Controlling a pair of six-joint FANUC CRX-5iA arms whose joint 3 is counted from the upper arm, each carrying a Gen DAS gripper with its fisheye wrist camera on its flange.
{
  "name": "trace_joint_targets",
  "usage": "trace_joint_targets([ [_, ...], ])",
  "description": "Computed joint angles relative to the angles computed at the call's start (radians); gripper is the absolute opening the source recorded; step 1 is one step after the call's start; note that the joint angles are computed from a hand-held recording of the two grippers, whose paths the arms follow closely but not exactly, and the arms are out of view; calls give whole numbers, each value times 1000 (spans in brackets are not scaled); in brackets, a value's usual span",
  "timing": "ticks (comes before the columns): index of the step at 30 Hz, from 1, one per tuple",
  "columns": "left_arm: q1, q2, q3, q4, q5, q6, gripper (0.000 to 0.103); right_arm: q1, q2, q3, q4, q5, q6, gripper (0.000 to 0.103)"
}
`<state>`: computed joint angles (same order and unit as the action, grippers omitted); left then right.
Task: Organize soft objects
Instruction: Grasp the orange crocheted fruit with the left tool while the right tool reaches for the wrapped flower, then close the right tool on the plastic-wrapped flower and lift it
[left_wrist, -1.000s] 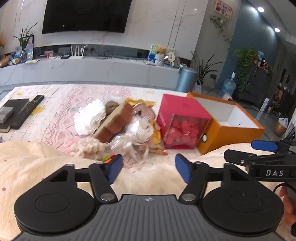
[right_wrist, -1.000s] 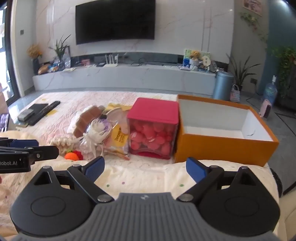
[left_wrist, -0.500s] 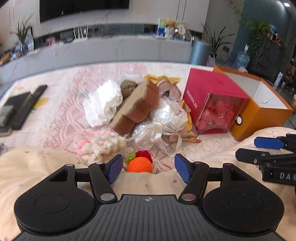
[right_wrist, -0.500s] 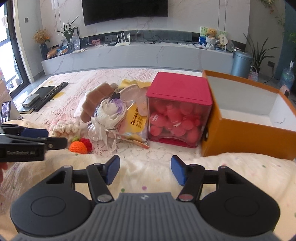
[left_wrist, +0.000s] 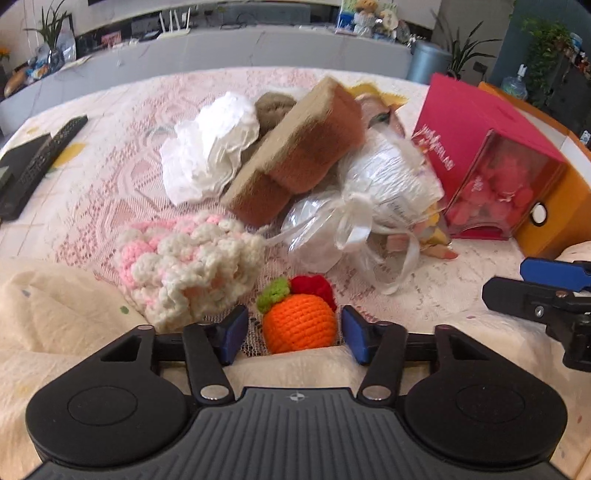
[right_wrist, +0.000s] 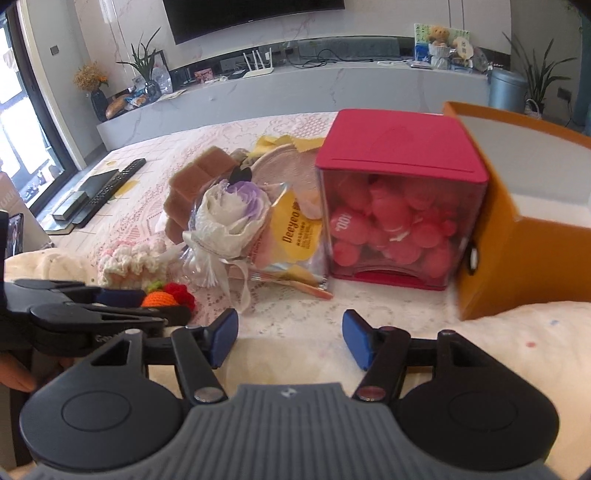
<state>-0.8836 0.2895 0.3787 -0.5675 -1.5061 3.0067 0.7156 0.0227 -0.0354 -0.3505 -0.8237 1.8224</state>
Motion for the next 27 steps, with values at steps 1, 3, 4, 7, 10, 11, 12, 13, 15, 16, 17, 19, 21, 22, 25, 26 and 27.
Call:
trace_joint_targets([
  [1, 3, 2, 0, 5, 4, -7, 50, -2, 4, 4, -14, 4, 7, 63],
  [3, -2, 3, 2, -2, 3, -11, 48, -10, 9, 11, -50, 14, 28, 63],
  [4, -9, 2, 3, -14, 0, -2, 48, -14, 10, 13, -65, 20, 40, 63],
  [7, -59, -17, -5, -102, 10, 66, 47, -23, 13, 24, -121, 32, 91, 65],
  [10, -131, -30, -8, -238, -14, 178, 47, -25, 20, 39, -177, 33, 155, 68],
  [11, -158, -34, -11, -290, -26, 229, 47, -22, 24, 45, -185, 34, 164, 70],
  [12, -180, -37, -15, -335, -43, 279, 47, -16, 29, 50, -187, 38, 164, 71],
  [13, -196, -38, -16, -370, -64, 323, 47, -11, 37, 58, -189, 38, 162, 71],
  [15, -207, -43, -26, -407, -87, 395, 47, 4, 55, 72, -179, 45, 139, 72],
  [16, -201, -52, -38, -411, -83, 421, 47, 14, 64, 76, -167, 53, 122, 73],
  [17, -195, -56, -42, -406, -81, 434, 47, 24, 72, 79, -156, 63, 107, 76],
  [19, -169, -72, -63, -377, -57, 450, 47, 50, 83, 78, -116, 102, 61, 76],
  [21, -162, -71, -65, -369, -65, 451, 47, 60, 101, 92, -107, 113, 35, 76],
  [22, -159, -70, -65, -366, -72, 459, 47, 61, 111, 103, -113, 114, 30, 76],
  [25, -160, -81, -84, -367, -62, 486, 47, 77, 132, 113, -78, 134, -17, 76],
  [26, -162, -80, -83, -369, -61, 481, 47, 81, 140, 115, -65, 135, -30, 76],
  [27, -164, -77, -79, -371, -64, 475, 47, 82, 150, 124, -60, 125, -38, 76],
])
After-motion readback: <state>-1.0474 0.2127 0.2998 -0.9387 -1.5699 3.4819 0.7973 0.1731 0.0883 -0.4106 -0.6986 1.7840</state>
